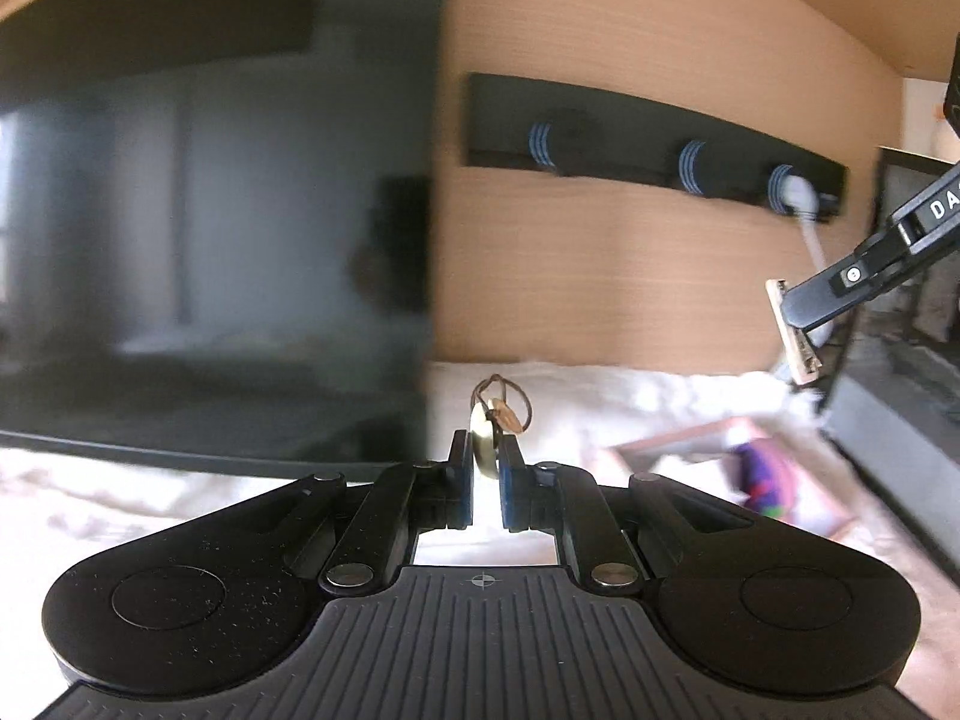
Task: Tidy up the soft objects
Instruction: 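Carry the keychain and hair clip over the pink box with both grippers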
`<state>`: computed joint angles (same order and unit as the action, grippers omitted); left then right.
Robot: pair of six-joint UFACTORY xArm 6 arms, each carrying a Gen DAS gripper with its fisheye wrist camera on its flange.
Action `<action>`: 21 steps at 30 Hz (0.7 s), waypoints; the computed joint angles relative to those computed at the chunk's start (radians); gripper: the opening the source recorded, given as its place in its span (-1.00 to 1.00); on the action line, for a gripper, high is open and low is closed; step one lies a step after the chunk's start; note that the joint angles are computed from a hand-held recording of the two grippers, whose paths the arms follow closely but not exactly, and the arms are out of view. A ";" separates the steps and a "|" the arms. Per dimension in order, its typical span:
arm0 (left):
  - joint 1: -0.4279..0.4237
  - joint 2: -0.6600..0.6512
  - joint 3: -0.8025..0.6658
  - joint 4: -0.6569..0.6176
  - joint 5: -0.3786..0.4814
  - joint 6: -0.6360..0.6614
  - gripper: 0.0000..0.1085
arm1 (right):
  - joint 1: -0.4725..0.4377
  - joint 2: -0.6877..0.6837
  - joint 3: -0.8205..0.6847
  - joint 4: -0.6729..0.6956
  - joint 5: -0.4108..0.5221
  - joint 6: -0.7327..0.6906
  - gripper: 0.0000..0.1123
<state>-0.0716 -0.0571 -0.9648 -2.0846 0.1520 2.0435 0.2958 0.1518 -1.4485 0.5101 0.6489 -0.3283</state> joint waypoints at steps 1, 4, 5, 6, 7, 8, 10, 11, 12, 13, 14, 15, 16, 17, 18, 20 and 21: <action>-0.022 0.009 -0.006 0.024 0.008 -0.033 -0.80 | -0.012 -0.029 0.038 -0.002 -0.017 -0.003 -0.77; -0.083 0.033 -0.026 0.102 0.023 -0.132 -0.80 | -0.049 -0.083 0.127 0.007 -0.060 -0.021 -0.77; -0.104 0.044 -0.034 0.124 0.027 -0.160 -0.80 | -0.064 -0.096 0.149 0.021 -0.066 -0.035 -0.77; -0.125 0.057 -0.043 0.152 0.033 -0.196 -0.80 | -0.077 -0.107 0.169 0.033 -0.072 -0.045 -0.77; -0.145 0.073 -0.054 0.183 0.041 -0.234 -0.80 | -0.091 -0.116 0.187 0.042 -0.077 -0.054 -0.77; -0.161 0.080 -0.058 0.204 0.046 -0.263 -0.80 | -0.105 -0.125 0.207 0.048 -0.087 -0.064 -0.77; -0.194 0.126 -0.090 0.256 0.064 -0.330 -0.80 | -0.133 -0.136 0.244 0.061 -0.107 -0.090 -0.77; -0.204 0.145 -0.101 0.282 0.072 -0.364 -0.80 | -0.144 -0.140 0.260 0.065 -0.116 -0.097 -0.77; -0.216 0.169 -0.117 0.313 0.082 -0.406 -0.80 | -0.158 -0.141 0.273 0.076 -0.119 -0.105 -0.77; -0.227 0.190 -0.131 0.336 0.088 -0.439 -0.80 | -0.169 -0.140 0.281 0.090 -0.118 -0.115 -0.76; -0.233 0.211 -0.144 0.363 0.095 -0.478 -0.80 | -0.181 -0.136 0.289 0.106 -0.116 -0.124 -0.76; -0.242 0.238 -0.163 0.391 0.099 -0.518 -0.80 | -0.193 -0.131 0.296 0.119 -0.117 -0.133 -0.76; -0.249 0.254 -0.172 0.418 0.095 -0.554 -0.80 | -0.203 -0.126 0.302 0.129 -0.118 -0.141 -0.76; -0.256 0.277 -0.186 0.455 0.094 -0.594 -0.80 | -0.210 -0.114 0.304 0.138 -0.120 -0.146 -0.76; -0.263 0.299 -0.199 0.494 0.094 -0.630 -0.80 | -0.216 -0.103 0.304 0.146 -0.121 -0.151 -0.76; -0.280 0.351 -0.234 0.570 0.086 -0.700 -0.80 | -0.225 -0.077 0.310 0.160 -0.143 -0.171 -0.76; -0.285 0.374 -0.250 0.602 0.084 -0.729 -0.80 | -0.223 -0.062 0.310 0.159 -0.162 -0.175 -0.76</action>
